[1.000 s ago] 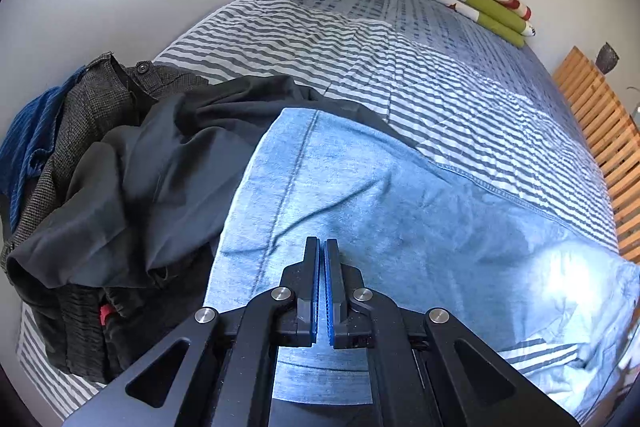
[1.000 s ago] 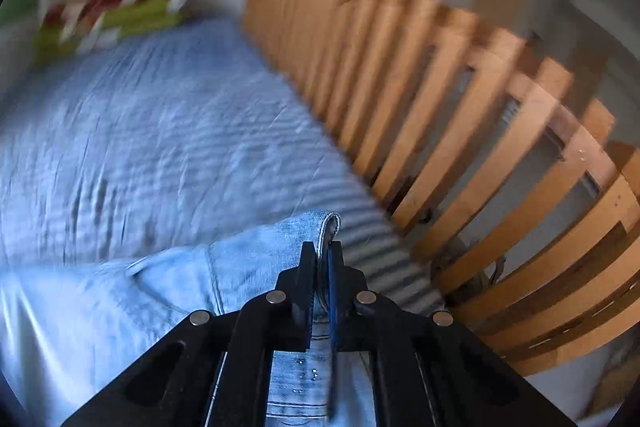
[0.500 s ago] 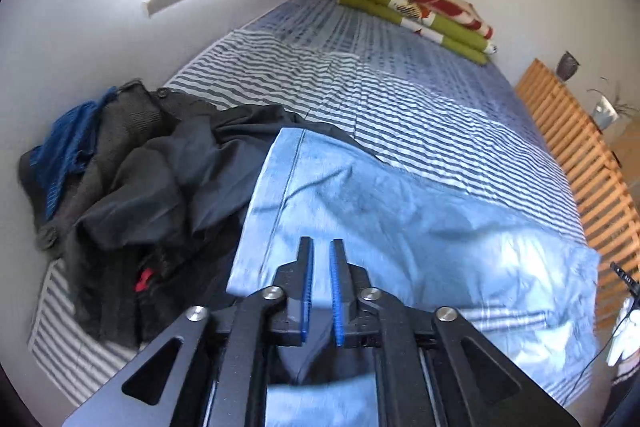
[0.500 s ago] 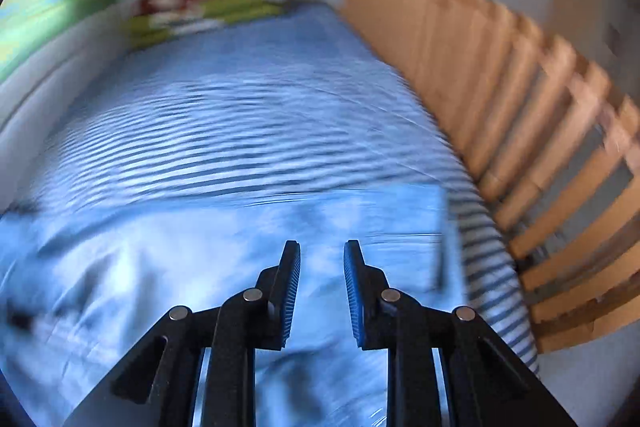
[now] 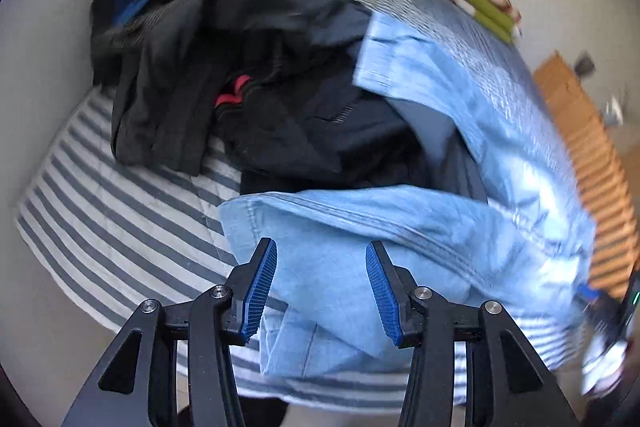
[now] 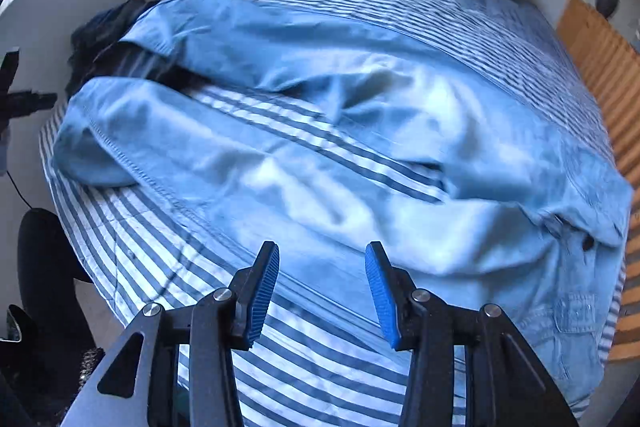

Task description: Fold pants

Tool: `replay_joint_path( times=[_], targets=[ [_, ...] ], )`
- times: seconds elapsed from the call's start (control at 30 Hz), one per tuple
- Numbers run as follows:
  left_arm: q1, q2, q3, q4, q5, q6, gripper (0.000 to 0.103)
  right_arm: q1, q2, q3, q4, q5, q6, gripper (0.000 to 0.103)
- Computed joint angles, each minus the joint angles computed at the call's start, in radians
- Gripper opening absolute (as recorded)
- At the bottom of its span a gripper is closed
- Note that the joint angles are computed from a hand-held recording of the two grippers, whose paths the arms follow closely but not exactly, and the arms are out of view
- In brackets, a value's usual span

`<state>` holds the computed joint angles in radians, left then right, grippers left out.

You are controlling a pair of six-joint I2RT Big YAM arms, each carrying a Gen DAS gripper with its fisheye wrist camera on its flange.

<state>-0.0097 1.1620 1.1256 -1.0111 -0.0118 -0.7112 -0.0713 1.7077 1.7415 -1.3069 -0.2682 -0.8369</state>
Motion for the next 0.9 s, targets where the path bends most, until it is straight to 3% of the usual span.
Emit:
replay_joint_path(
  times=[0.13, 0.27, 0.33, 0.43, 0.57, 0.6, 0.63, 0.7, 0.8, 0.9],
  targets=[
    [0.051, 0.005, -0.020, 0.044, 0.069, -0.005, 0.050, 0.113, -0.109, -0.166, 0.115, 0.039, -0.096, 0.041],
    [0.070, 0.024, 0.003, 0.052, 0.051, 0.015, 0.053, 0.224, -0.164, -0.263, 0.179, 0.071, -0.156, 0.044],
    [0.081, 0.035, 0.011, 0.064, 0.064, 0.016, 0.053, 0.280, -0.182, -0.308, 0.213, 0.089, -0.177, 0.052],
    [0.081, 0.032, 0.009, 0.064, 0.057, 0.022, 0.053, 0.363, -0.188, -0.367, 0.278, 0.130, -0.196, 0.052],
    [0.081, 0.015, -0.004, 0.047, 0.060, 0.038, 0.053, 0.440, -0.200, -0.459, 0.438, 0.236, -0.268, 0.052],
    [0.083, 0.009, -0.008, 0.043, 0.058, 0.039, 0.053, 0.446, -0.200, -0.468, 0.460, 0.252, -0.283, 0.048],
    [0.087, -0.002, -0.015, 0.037, 0.058, 0.038, 0.054, 0.450, -0.201, -0.476, 0.488, 0.272, -0.289, 0.029],
    [0.093, -0.017, -0.025, 0.039, 0.057, 0.031, 0.056, 0.447, -0.189, -0.456, 0.489, 0.304, -0.271, 0.002],
    [0.091, -0.042, -0.043, 0.044, 0.051, 0.011, 0.057, 0.411, -0.201, -0.418, 0.458, 0.260, -0.239, 0.002],
    [0.082, -0.080, -0.084, 0.074, 0.094, -0.044, 0.058, 0.356, -0.243, -0.405, 0.412, 0.210, -0.268, 0.002]
  ],
)
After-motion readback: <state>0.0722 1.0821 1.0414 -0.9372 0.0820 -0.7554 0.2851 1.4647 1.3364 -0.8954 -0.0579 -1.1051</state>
